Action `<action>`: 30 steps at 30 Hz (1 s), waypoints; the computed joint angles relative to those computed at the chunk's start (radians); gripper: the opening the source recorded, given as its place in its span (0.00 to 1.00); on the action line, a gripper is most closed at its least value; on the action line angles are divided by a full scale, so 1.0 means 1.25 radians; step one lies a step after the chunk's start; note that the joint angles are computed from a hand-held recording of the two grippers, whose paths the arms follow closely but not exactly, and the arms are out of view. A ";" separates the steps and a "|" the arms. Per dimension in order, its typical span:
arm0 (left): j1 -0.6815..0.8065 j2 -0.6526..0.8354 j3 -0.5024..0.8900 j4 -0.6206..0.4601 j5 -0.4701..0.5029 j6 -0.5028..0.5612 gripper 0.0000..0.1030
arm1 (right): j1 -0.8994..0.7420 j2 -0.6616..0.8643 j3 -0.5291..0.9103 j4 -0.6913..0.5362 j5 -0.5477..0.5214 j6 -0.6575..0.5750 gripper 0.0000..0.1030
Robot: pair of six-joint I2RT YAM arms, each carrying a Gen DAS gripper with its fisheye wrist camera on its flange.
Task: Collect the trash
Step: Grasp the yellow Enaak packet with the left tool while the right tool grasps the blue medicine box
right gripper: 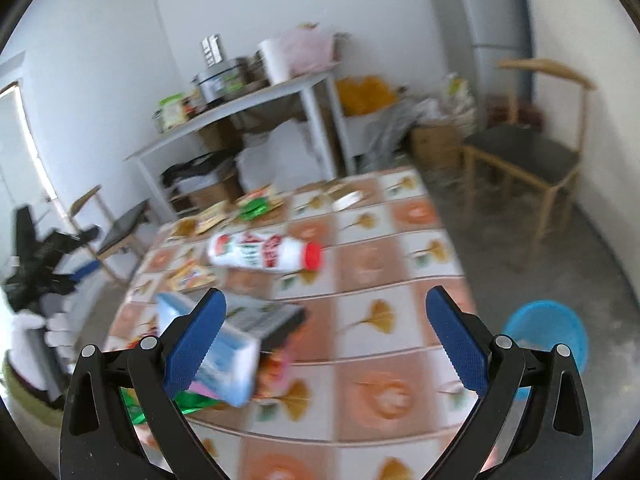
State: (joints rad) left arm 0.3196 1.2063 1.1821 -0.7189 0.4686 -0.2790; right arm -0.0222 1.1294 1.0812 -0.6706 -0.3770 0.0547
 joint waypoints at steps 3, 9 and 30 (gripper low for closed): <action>0.055 0.115 0.035 -0.041 0.055 0.019 0.94 | 0.039 0.033 0.013 0.006 0.004 0.031 0.93; 0.032 0.313 0.120 -0.071 0.036 0.038 0.84 | 0.065 0.069 0.032 -0.020 0.035 0.039 0.93; -0.152 0.402 0.095 0.038 -0.371 0.229 0.35 | 0.074 0.107 0.062 -0.050 0.109 0.025 0.93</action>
